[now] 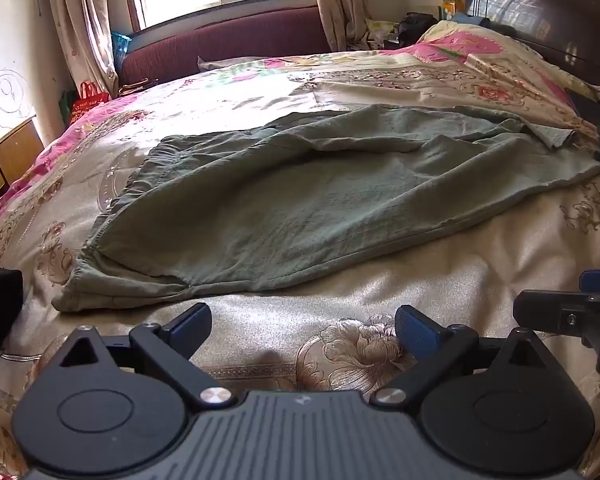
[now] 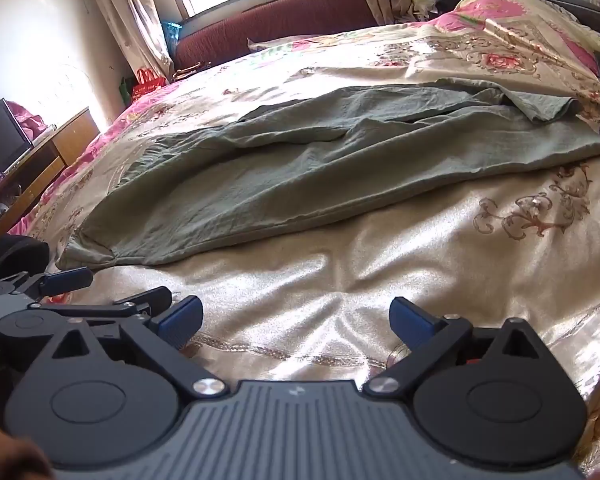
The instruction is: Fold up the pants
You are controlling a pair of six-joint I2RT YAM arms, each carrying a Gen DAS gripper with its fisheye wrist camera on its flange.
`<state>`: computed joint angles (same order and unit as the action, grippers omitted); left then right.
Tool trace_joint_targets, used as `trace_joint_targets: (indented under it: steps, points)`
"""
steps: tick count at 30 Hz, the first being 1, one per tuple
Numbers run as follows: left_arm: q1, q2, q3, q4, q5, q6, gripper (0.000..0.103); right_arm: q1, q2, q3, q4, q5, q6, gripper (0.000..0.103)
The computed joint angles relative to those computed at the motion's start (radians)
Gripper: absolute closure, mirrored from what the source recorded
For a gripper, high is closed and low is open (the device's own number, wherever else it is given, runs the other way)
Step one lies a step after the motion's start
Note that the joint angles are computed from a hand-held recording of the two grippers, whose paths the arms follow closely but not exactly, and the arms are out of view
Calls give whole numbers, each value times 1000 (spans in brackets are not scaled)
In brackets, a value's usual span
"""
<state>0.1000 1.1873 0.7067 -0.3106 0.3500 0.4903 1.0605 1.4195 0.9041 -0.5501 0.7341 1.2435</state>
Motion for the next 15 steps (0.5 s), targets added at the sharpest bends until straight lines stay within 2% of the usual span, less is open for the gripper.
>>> trace_joint_targets:
  steps: [5, 8, 11, 15]
  points:
    - [-5, 20, -15, 11, 8, 8, 0, 22, -6, 34, -63, 25, 44, 4]
    - [-2, 28, -8, 4, 15, 10, 0, -25, 14, -14, 18, -49, 5, 4]
    - [4, 33, -5, -2, 25, 12, 0, -38, -3, -36, 45, -81, -6, 4]
    - [4, 35, -5, -2, 26, 13, 0, -50, 13, 6, 10, -104, -16, 4]
